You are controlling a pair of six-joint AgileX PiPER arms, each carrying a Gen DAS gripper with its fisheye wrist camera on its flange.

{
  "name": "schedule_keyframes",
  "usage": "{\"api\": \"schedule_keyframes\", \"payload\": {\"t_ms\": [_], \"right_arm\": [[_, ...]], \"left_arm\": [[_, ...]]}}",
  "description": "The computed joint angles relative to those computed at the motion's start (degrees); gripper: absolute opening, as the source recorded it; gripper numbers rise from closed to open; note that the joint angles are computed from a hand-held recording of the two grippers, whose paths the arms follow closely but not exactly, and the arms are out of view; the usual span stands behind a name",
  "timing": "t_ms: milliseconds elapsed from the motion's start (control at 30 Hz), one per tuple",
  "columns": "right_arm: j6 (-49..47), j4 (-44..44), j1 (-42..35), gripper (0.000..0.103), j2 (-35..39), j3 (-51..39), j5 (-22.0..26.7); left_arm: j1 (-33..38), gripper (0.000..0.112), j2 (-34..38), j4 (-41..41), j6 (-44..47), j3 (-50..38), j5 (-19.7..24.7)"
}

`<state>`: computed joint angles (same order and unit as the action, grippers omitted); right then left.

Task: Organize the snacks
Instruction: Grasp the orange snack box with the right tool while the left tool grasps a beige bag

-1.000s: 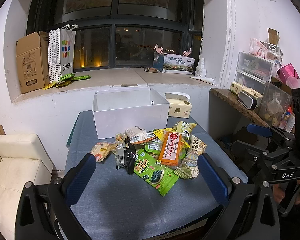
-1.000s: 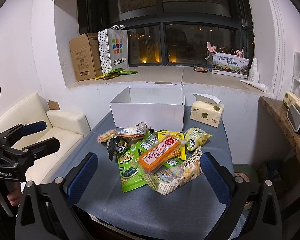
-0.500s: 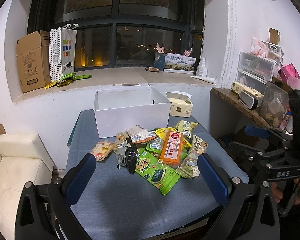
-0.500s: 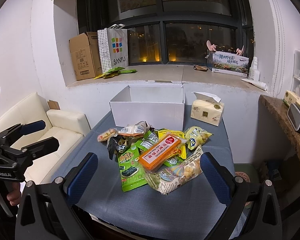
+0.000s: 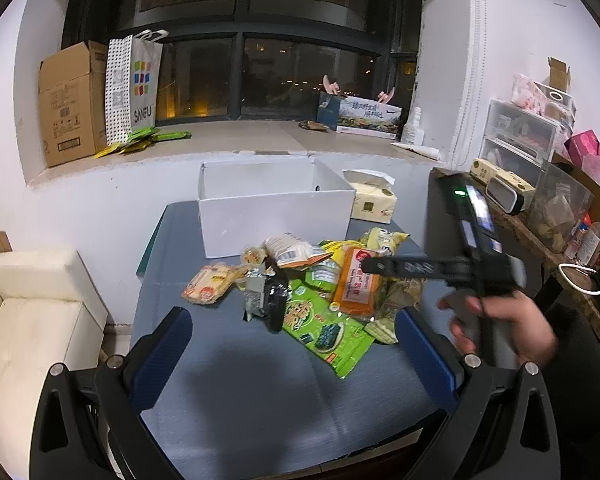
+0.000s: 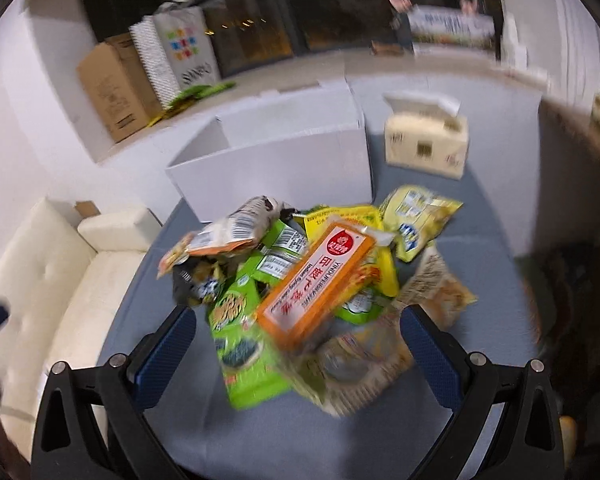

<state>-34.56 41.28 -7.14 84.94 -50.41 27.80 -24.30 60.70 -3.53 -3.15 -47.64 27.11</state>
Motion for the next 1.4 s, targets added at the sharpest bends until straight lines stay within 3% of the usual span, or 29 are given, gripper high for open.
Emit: {"api": "schedule_keyframes", "payload": {"t_ms": [67, 133, 267, 400, 433, 467, 567, 733, 833, 1033, 1167, 1267, 1400], "right_arm": [[3.37, -1.63, 0.82, 0.102, 5.16, -3.85, -0.12], [14.15, -10.84, 3.01, 0.102, 9.72, -7.99, -0.50], [24.03, -16.87, 4.38, 0.081, 17.57, -14.20, 2.79], [23.46, -15.69, 4.83, 0.070, 19.19, -14.26, 1.46], [22.35, -14.98, 4.77, 0.049, 18.83, -14.22, 1.79], [19.05, -11.98, 4.11, 0.038, 18.25, -13.91, 2.64], [15.86, -8.55, 2.82, 0.021, 15.20, -11.65, 3.00], [1.62, 3.89, -2.79, 0.015, 9.59, -6.87, 6.10], [-1.53, 3.70, -3.60, 0.013, 5.82, -3.46, 3.96], [-12.10, 9.36, -9.60, 0.013, 1.36, 0.28, 8.06], [-17.88, 13.24, -15.05, 0.013, -1.38, 1.52, 13.64], [-21.18, 16.07, -18.75, 0.013, -3.17, 2.29, 16.88], [-23.02, 16.90, -20.88, 0.013, -5.71, 3.16, 17.53]], "left_arm": [[1.39, 0.103, 0.28, -1.65, 1.36, 0.56, -0.34], [3.51, 0.103, 0.86, -5.90, 5.52, 1.07, -0.65], [8.85, 0.103, 3.34, -18.11, 18.96, 1.60, -0.42], [10.84, 0.103, 6.05, -22.93, 24.78, 1.50, -0.77], [11.35, 0.103, 7.07, -24.57, 26.39, 1.25, -0.73], [11.56, 0.103, 7.72, -25.07, 26.91, 0.98, -0.71], [11.74, 0.103, 10.11, -26.63, 28.38, -0.45, -0.69], [9.68, 0.103, 15.61, -24.99, 26.61, -5.14, -0.92], [7.89, 0.103, 19.66, -22.97, 24.50, -9.14, -0.77], [4.48, 0.103, 29.27, -17.17, 18.72, -19.85, 1.00], [1.33, 0.103, 40.50, -5.01, 6.27, -34.50, 7.50], [-0.03, 0.103, 52.26, 1.20, -1.85, -51.69, 19.40], [0.31, 0.103, 68.74, 2.53, -8.43, -74.61, 33.99]]}}
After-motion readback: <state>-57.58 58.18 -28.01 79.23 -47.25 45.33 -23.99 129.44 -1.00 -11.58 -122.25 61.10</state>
